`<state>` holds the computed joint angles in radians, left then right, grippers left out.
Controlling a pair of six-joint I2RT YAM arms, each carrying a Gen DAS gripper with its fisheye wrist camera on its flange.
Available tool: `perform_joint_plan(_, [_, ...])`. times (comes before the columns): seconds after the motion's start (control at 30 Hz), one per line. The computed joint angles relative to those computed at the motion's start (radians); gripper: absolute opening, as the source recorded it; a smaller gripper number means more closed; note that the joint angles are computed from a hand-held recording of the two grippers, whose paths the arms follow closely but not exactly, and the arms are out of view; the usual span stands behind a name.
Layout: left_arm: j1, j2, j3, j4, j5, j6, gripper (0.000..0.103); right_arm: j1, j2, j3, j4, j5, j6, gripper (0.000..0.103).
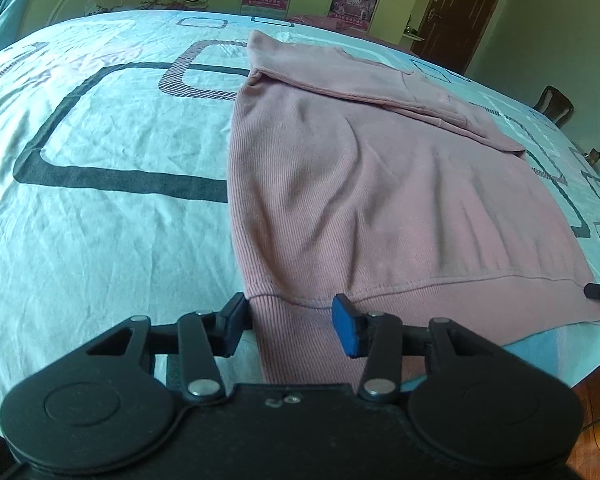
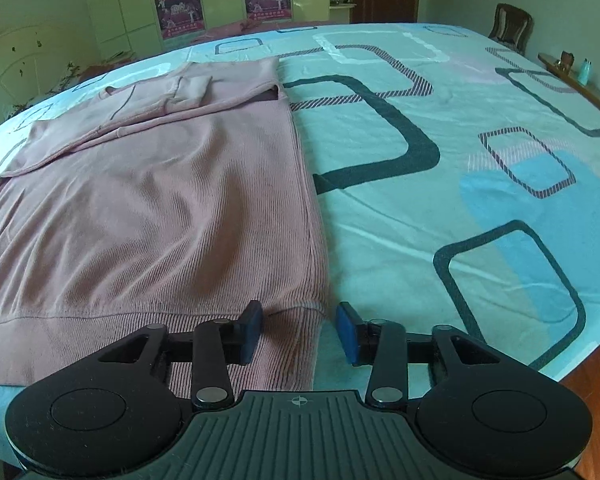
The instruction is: Fold small clothes
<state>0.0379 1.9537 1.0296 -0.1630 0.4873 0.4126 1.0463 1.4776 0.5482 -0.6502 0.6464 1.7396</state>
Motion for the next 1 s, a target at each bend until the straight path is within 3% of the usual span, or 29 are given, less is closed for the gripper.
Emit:
perform_joint_plan(0.17, [0.006,0.029,0.053,-0.063,0.028,0.008,0.031,0.024,-0.006,-0.019,0.049,-0.018,0.020,0.047])
perform_joint_plan(0.23, [0.009,0.039,0.075,-0.091,0.047,0.018,0.014,0.015,-0.021,-0.030,0.065,-0.024,0.013,0.035])
perform_joint_plan(0.27, [0.010,0.043,0.085,-0.103,0.058,0.017,0.009,0.009,-0.040,-0.044,0.084,-0.029,0.009,0.024])
perform_joint_plan(0.3, [0.011,0.046,0.093,-0.112,0.071,0.016,0.006,0.003,-0.056,-0.053,0.094,-0.032,0.011,0.020])
perform_joint_plan(0.4, [0.011,0.045,0.108,-0.116,0.101,-0.003,0.005,-0.010,-0.103,-0.072,0.106,-0.035,-0.003,0.011])
perform_joint_plan(0.57, [0.002,0.029,0.147,-0.109,0.161,-0.066,0.004,-0.015,-0.231,-0.080,0.062,0.029,-0.017,0.009])
perform_joint_plan(0.8, [-0.055,0.050,0.261,-0.011,0.198,-0.217,0.004,-0.201,-0.363,-0.053,0.149,0.066,-0.327,0.009])
perform_joint_plan(1.0, [-0.120,0.164,0.468,0.035,0.172,-0.349,0.004,-0.500,-0.368,-0.027,0.388,-0.047,-0.716,0.009])
